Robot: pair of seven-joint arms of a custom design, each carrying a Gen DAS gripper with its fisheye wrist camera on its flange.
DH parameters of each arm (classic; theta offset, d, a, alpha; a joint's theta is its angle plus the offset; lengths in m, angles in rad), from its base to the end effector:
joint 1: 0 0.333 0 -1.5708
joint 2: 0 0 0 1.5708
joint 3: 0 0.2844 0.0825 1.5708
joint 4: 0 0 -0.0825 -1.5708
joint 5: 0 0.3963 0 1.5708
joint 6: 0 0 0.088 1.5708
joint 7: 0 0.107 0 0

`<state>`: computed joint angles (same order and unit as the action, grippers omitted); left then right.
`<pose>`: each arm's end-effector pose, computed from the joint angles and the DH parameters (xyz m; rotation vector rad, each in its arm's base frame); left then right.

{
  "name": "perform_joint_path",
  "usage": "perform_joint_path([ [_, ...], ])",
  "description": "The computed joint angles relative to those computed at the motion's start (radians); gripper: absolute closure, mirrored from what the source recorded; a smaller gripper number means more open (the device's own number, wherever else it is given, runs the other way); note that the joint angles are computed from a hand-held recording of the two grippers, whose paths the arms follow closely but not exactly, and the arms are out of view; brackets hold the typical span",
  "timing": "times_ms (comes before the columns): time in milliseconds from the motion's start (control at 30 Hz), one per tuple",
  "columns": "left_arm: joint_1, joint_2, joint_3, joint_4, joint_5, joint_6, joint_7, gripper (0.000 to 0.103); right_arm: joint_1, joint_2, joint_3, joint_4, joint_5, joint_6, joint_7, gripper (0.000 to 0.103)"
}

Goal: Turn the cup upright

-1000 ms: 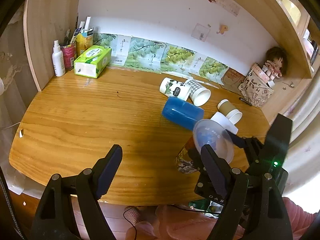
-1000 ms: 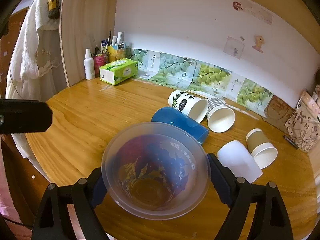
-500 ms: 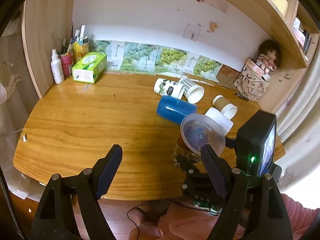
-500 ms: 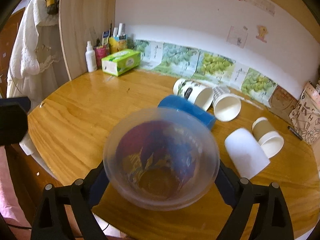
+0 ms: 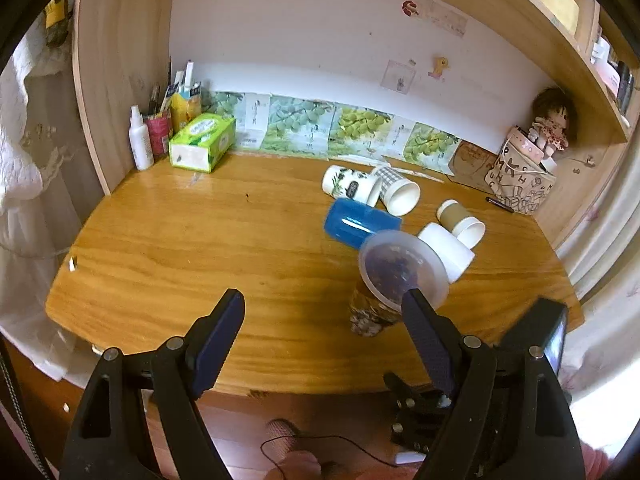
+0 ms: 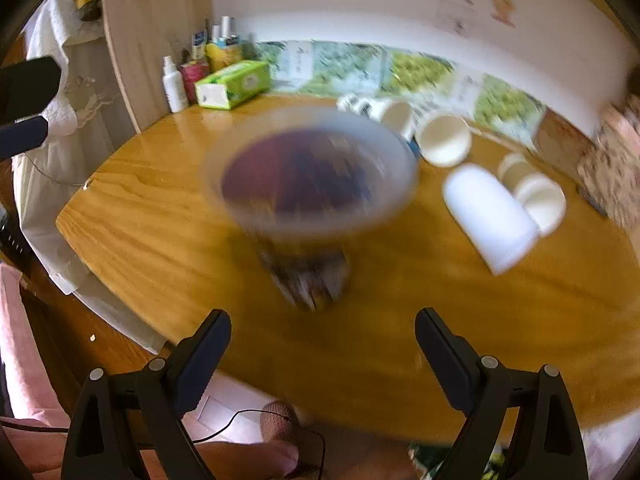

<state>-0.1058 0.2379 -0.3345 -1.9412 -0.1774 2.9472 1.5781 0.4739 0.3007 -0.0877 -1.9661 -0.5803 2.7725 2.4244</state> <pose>0.6032 -0.2574 0.4217 -1.6454 2.1113 -1.0491 0.5868 0.2671 0.3331 -1.9151 1.8492 -0.5996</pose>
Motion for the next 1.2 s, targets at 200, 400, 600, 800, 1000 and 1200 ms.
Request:
perform_joint_path([
  [200,-0.033,-0.055,0.018,-0.041,0.000,-0.115,-0.040,0.019,-0.014,-0.192,0.023,-0.211,-0.064,-0.024,0.106,0.008],
  [400,-0.083,-0.152,0.058,-0.145,0.046,-0.079,-0.112,0.019,-0.083,-0.336,0.115,-0.341,0.098,-0.087,-0.025,0.007],
  [600,-0.123,-0.275,0.084,-0.237,-0.005,-0.052,-0.081,0.019,-0.142,-0.507,0.213,-0.438,0.124,-0.088,0.019,0.007],
  [800,-0.187,-0.380,0.142,-0.297,-0.056,-0.043,-0.053,0.018,-0.216,-0.619,0.321,-0.452,0.090,-0.066,0.083,0.007],
  [1000,-0.153,-0.488,0.118,-0.383,0.129,0.023,-0.240,0.015,-0.265,-0.724,0.393,-0.464,0.109,-0.056,0.152,0.007],
  [1200,0.012,-0.589,-0.036,-0.462,0.421,0.077,-0.599,0.008,-0.333,-0.848,0.481,-0.522,0.114,-0.072,0.254,0.007],
])
